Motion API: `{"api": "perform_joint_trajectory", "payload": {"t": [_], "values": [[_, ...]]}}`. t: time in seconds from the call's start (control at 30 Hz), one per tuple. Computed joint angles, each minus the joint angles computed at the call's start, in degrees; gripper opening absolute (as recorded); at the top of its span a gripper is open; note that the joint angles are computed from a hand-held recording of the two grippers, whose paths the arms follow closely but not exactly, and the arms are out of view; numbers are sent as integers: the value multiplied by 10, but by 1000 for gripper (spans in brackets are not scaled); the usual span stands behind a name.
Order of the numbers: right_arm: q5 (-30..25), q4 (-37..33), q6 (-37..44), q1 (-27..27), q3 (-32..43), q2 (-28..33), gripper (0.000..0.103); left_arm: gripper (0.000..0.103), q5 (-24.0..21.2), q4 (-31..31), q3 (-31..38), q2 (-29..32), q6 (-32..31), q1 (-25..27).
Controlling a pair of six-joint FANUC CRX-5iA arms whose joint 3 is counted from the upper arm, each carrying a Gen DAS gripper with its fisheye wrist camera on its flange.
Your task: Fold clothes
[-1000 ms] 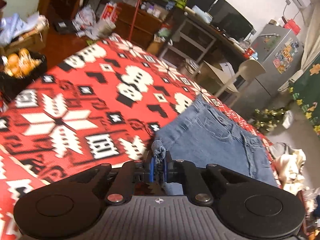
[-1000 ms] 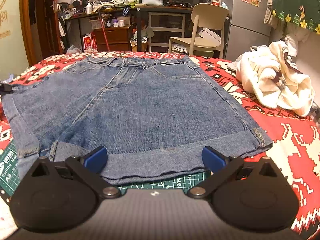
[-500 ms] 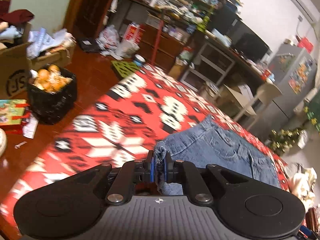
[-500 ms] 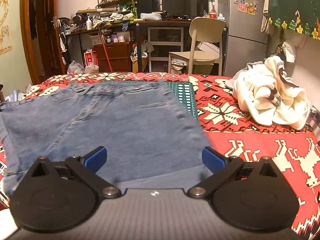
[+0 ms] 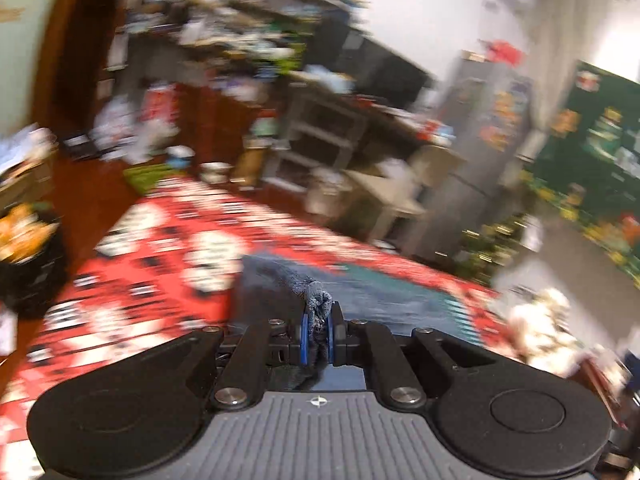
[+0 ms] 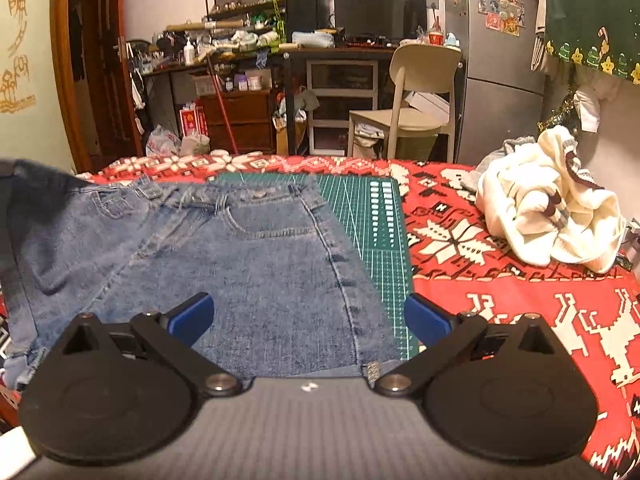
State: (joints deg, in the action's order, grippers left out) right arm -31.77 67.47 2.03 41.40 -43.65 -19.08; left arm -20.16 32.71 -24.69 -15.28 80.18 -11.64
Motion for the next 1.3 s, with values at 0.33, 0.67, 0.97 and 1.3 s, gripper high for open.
{"api": "perform_joint_trajectory", "payload": {"t": [0.33,0.67,0.97,1.3], "values": [[-8,17,-46,-15,-32,-55,102,8,23,283,43,120,-260,-152],[-23,-18,-53,-18,-46,-75,102,8,-35,210,124,255,-171,-185],[40,-51,-69,-46,-53,-75,102,35,-50,232,95,247,-147,-185],[118,-213,57,-41,-14,-36,63,45,47,425,-32,120,-255,-193]]}}
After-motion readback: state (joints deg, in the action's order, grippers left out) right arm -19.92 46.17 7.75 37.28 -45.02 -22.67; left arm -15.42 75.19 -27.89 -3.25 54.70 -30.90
